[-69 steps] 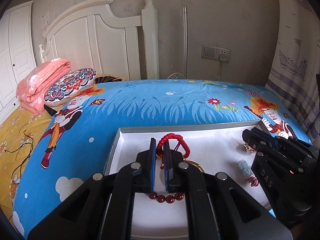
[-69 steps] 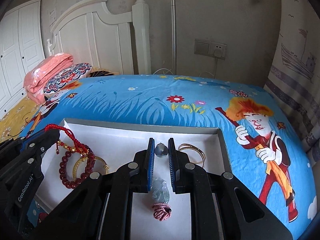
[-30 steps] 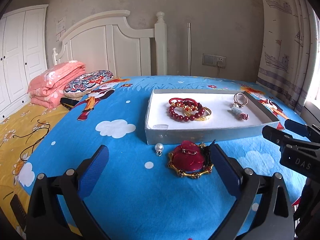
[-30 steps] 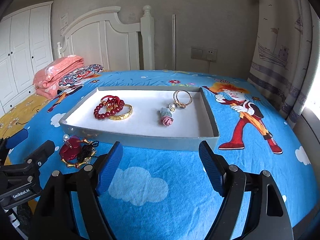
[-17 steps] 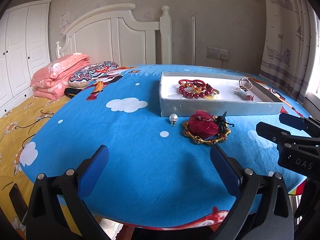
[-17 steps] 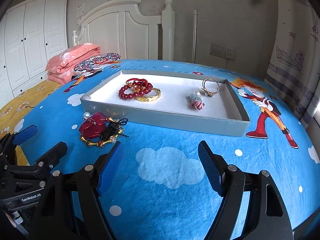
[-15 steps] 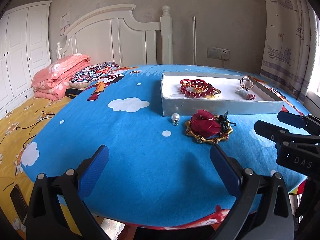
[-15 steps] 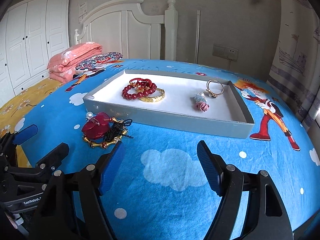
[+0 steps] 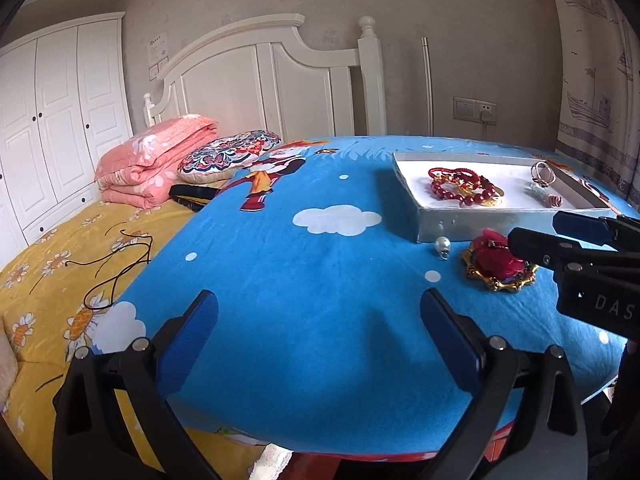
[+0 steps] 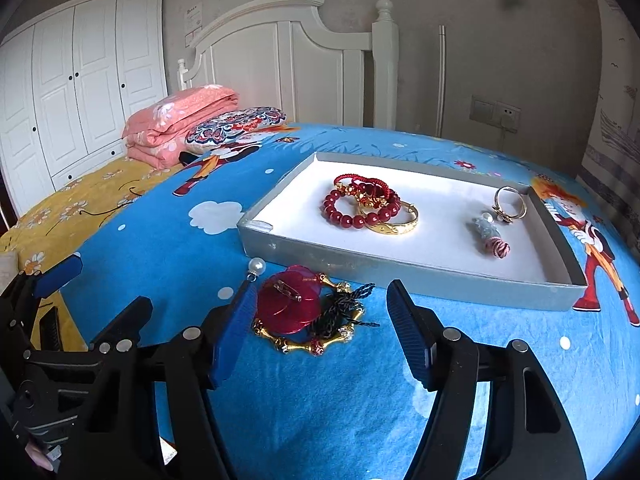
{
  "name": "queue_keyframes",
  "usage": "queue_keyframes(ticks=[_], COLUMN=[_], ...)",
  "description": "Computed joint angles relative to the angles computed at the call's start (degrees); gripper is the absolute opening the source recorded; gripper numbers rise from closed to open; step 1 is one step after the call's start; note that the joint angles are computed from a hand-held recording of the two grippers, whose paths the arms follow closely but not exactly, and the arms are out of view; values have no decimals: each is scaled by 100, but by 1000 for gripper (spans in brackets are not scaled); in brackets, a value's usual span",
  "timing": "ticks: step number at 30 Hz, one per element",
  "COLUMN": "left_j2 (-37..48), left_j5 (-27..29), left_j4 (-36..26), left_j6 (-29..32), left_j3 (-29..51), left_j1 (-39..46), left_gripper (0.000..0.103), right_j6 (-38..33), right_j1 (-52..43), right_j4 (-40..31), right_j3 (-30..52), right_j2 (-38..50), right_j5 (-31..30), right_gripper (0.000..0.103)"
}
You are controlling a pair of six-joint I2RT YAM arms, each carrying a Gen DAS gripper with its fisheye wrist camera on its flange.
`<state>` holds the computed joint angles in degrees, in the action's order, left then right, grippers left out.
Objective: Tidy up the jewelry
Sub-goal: 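Move the right tool to the red flower brooch and grasp it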
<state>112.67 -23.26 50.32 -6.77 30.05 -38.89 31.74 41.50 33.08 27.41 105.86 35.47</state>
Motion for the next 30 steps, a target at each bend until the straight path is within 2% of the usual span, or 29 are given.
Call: queue_keyframes(ticks=[11, 18, 23, 30], left_j2=[-214, -243, -197, -2], left_j5=[629, 776, 697, 561], left_j4=[-95, -284, -517, -1036], left_j6=[-163, -281, -369, -550], left_j3=[-94, -13, 161, 702], left_j1=[828, 731, 375, -288], left_gripper=[98, 98, 98, 98], right_j6=[132, -131, -144, 67], right_j1=[-115, -10, 34, -66], right_j4=[-1149, -975, -419, -40], right_j3=[1047, 1040, 418, -643], right_j2=[568, 663, 173, -647], right_j5=[-204, -66, 58, 444], right_gripper=[55, 42, 42, 42])
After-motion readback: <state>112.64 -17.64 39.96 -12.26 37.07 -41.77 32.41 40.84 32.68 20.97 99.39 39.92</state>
